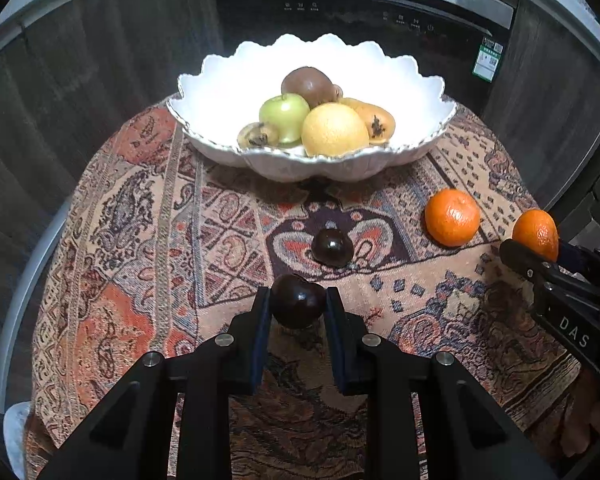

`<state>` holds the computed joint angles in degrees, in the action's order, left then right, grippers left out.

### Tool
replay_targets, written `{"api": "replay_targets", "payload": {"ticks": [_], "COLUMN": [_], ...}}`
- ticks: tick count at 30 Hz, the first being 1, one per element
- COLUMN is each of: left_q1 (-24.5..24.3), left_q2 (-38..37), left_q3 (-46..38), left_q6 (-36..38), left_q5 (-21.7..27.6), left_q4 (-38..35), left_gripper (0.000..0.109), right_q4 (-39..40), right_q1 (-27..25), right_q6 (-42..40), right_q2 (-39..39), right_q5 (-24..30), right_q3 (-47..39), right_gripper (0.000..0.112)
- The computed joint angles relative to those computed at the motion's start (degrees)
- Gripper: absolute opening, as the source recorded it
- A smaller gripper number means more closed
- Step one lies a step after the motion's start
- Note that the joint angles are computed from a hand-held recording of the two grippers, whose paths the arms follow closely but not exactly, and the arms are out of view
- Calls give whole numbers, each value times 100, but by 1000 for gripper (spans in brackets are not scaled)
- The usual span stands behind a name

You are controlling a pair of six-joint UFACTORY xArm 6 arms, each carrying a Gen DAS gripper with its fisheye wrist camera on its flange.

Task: Organize fruits
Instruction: 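Lift the plum with the left tool while the right tool lifts the orange, then lower the plum into the bowl and open the left tool while the right tool carries the orange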

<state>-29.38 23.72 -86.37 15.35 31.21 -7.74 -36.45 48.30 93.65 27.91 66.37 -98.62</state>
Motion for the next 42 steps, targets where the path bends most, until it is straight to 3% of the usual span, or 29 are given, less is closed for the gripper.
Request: {"api": "replay_targets", "payload": {"ticks": [25, 42], "left_q1": [47, 77], "left_q2": [42, 848], "left_q3": [-781, -2345], "left_q6": [186, 152], "left_q5": [232, 564], "left_q4": [-231, -248], "left_gripper": [26, 26], "right_q4": [-496, -821], "right_q1": [38, -230], "right_q6": [-345, -910], "right_q2": [50, 371], "right_q5": [484, 603], "right_q3": [-767, -1591], "right_gripper": [46, 46]}}
